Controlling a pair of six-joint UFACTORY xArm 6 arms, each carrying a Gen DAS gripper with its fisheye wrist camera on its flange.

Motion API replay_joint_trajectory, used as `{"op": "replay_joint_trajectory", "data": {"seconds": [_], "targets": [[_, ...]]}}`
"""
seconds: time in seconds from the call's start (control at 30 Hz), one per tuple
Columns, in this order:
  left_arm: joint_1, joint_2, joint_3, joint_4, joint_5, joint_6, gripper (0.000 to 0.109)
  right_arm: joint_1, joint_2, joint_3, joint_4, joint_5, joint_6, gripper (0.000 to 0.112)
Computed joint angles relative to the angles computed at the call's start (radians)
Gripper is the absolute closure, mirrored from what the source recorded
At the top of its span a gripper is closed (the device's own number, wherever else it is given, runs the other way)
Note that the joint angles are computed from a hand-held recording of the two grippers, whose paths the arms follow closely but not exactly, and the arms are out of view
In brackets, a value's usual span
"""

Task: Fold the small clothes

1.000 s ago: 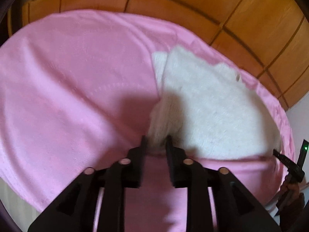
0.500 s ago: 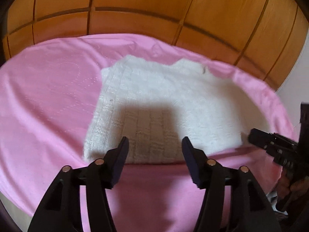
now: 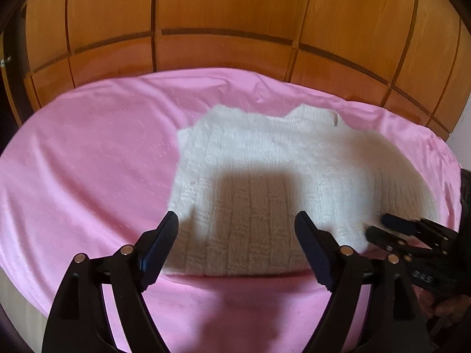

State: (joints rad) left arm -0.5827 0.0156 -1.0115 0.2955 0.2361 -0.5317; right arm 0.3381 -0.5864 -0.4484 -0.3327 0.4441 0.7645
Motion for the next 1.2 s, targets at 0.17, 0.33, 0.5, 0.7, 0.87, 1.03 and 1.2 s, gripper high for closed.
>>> {"op": "replay_joint_trajectory", "data": {"seconds": [0.17,0.33,0.5,0.7,0.87,1.03,1.2], "targets": [[-0.002,-0.019,-0.002,0.080,0.008,-0.057,0.025,-0.005,-0.085,0.035,-0.018,0.049,0.040,0.058],[-0.008,-0.030,-0.002,0.122,0.015,-0.086,0.024,-0.014,-0.121,0.037,-0.054,0.080,0.094,0.058],[-0.011,-0.029,-0.013,0.142,0.029,-0.098,0.021,-0.034,-0.147,0.037,-0.061,0.096,0.121,0.046],[-0.013,-0.017,-0.029,0.152,0.045,-0.107,0.020,-0.061,-0.164,0.039,-0.065,0.123,0.146,0.045],[-0.008,0.017,-0.066,0.134,0.065,-0.081,0.020,-0.099,-0.175,0.030,-0.108,0.135,0.162,0.040],[0.001,0.077,-0.122,0.001,0.038,0.052,0.020,-0.167,-0.142,0.007,-0.112,0.105,0.129,0.037],[-0.005,0.184,-0.238,-0.047,0.059,0.130,0.021,-0.249,-0.024,-0.056,-0.078,0.036,0.039,0.037]]}}
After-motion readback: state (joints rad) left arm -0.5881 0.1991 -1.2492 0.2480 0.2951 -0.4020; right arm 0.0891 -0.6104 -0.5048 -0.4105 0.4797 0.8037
